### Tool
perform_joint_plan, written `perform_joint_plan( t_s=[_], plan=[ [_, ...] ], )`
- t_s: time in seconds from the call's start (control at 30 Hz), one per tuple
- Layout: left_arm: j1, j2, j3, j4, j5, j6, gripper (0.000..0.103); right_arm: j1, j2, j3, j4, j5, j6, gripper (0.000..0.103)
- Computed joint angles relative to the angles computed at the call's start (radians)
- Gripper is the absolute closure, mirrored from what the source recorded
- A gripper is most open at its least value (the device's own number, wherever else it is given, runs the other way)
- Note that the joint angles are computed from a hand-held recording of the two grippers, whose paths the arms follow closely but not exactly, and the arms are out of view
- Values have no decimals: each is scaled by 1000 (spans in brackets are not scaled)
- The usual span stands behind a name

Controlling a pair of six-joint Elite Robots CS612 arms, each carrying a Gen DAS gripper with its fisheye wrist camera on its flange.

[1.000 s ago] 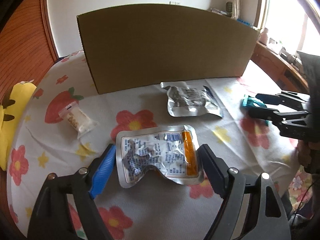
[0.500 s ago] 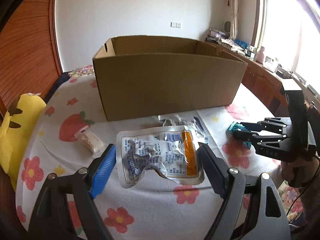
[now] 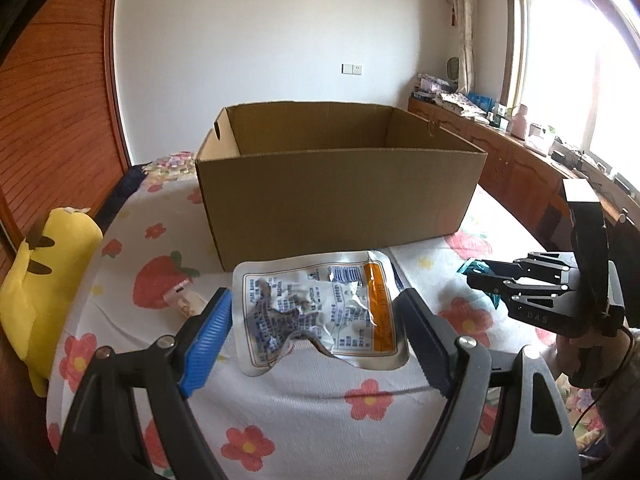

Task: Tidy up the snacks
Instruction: 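Grasp the teal packet with the right tool while the left tool grasps the silver foil packet, then carry both held packets over the box and open both tools to drop them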

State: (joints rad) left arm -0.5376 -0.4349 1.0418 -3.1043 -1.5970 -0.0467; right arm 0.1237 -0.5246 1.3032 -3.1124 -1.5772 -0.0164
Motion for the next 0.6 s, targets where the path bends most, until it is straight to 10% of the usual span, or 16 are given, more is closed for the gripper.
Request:
perform_joint_plan(
  t_s=[0.6],
  plan=[
    [0, 5, -32, -43, 22, 22, 20, 1, -1, 24, -107, -9, 12, 81]
  ],
)
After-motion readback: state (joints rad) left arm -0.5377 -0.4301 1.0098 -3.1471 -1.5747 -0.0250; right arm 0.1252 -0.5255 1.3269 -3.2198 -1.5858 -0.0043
